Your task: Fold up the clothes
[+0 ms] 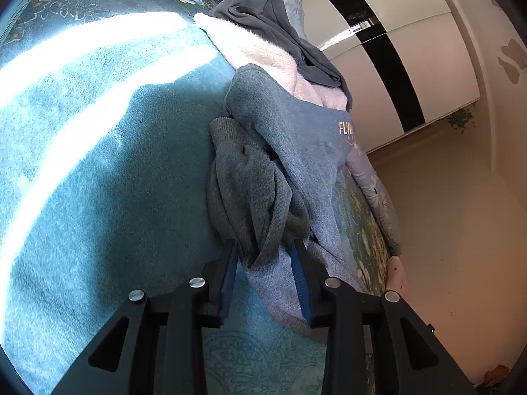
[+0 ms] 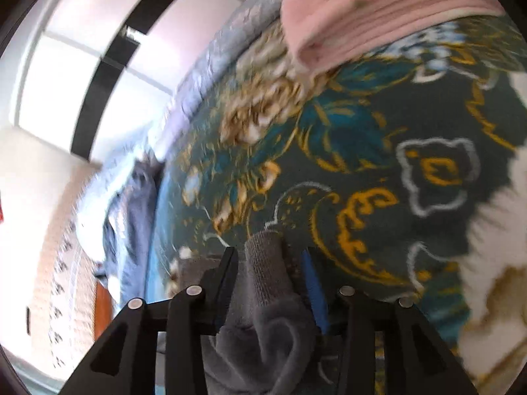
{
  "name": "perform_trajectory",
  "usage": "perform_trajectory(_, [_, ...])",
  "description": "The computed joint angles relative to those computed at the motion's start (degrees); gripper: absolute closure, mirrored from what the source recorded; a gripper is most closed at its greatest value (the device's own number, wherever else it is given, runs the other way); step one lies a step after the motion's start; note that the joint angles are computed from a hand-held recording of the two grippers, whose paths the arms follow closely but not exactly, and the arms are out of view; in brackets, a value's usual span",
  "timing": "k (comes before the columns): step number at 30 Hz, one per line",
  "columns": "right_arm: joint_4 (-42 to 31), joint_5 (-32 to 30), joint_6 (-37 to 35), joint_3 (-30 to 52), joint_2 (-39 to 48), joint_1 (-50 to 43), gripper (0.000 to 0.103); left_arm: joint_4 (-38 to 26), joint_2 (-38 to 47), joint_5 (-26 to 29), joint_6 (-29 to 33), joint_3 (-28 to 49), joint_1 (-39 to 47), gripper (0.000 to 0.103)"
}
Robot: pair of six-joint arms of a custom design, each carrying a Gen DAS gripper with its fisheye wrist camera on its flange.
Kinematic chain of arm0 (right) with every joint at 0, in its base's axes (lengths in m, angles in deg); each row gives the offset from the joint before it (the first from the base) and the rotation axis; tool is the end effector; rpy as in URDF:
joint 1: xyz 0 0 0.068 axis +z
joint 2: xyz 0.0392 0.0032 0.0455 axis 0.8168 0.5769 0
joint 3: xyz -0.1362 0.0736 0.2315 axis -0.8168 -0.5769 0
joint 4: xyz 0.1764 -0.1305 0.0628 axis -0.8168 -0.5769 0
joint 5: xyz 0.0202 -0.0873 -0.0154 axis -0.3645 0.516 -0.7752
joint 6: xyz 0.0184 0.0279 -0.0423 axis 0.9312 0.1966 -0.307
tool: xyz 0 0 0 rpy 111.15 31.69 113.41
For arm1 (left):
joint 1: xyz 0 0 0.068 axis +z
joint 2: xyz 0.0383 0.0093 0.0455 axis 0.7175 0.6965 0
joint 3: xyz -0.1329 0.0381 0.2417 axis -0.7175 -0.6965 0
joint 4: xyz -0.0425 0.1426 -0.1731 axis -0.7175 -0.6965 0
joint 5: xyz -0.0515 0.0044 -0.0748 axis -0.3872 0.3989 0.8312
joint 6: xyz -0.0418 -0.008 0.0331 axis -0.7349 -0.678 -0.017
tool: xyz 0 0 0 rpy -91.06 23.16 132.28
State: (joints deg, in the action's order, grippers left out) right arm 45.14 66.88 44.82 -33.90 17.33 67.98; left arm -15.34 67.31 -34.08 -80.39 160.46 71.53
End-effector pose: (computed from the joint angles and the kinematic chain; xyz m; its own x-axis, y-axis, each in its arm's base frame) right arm 0.2082 0.0451 0.1749 -0.4256 0.8323 -0.3551 0.5672 0.5511 0.6121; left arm 0.3835 0.1524 0.1070 -0.8381 -0.4143 -0.3549 0.0007 0.6498 -0.7601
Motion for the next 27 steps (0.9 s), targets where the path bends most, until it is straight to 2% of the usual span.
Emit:
perform_trajectory(3, [-3.17, -2.46, -4.04, 4.12, 3.38, -0.68, 0.059, 0.04, 0.02, -1.37, -0.68, 0.5, -0.69, 0.069])
perform_trajectory(5, [-5.65, -3.42, -5.45, 6.26, 4.74, -0.77, 0.066, 0.4, 0.15, -1.96, -1.52, 0.73, -1.17, 0.069])
perform_trajectory(7, [-8.72, -4.83, -6.73, 8.73, 6.28, -0.88, 0.089, 0.59, 0.27, -2.49, -2.2, 0.98, -1.49, 0.068])
perform_trajectory(9, [-10.3, -5.09, -7.5, 9.49, 5.53, -0.71, 0.096, 0.74, 0.22, -2.96, -2.57, 1.05, -1.77, 0.067])
perform_trajectory(12, [-12.25, -2.18, -7.72, 9.15, 0.23, -0.17, 0.097, 0.28, 0.08, -3.49, -2.4, 1.31, -2.03, 0.063])
perform_trajectory(15, [-11.43, 6.9, -5.64, 3.24, -16.53, -0.56, 0.097, 0.29, -0.09, -3.63, -2.3, 1.32, -2.14, 0.063])
perform_trajectory(16, [-12.86, 10.47, -4.39, 1.66, -22.02, -0.74, 0.097, 0.39, -0.05, -3.63, -2.52, 1.42, -2.28, 0.063])
perform_trajectory(18, [-17.51, 13.8, -1.19, -2.01, -31.07, -3.74, 0.097, 0.07, 0.27, -2.98, -2.54, 1.8, -2.34, 0.063])
perform_trajectory(20, [-19.94, 8.66, 1.94, -7.71, -35.21, -11.52, 0.097, -0.07, 0.47, -2.66, -2.52, 1.92, -2.46, 0.062])
perform_trajectory(22, [-18.36, 4.28, 4.24, -13.01, -35.29, -15.27, 0.097, -0.13, 0.61, -2.55, -2.49, 1.91, -2.51, 0.062])
perform_trajectory(25, [-13.39, 1.87, 7.77, -20.09, -37.83, -16.5, 0.098, -0.4, 0.95, -2.25, -2.77, 2.05, -2.28, 0.062])
perform_trajectory(27, [-14.19, 3.34, 8.38, -19.35, -37.46, -15.15, 0.098, -0.7, 1.0, -1.9, -3.01, 2.3, -2.02, 0.062])
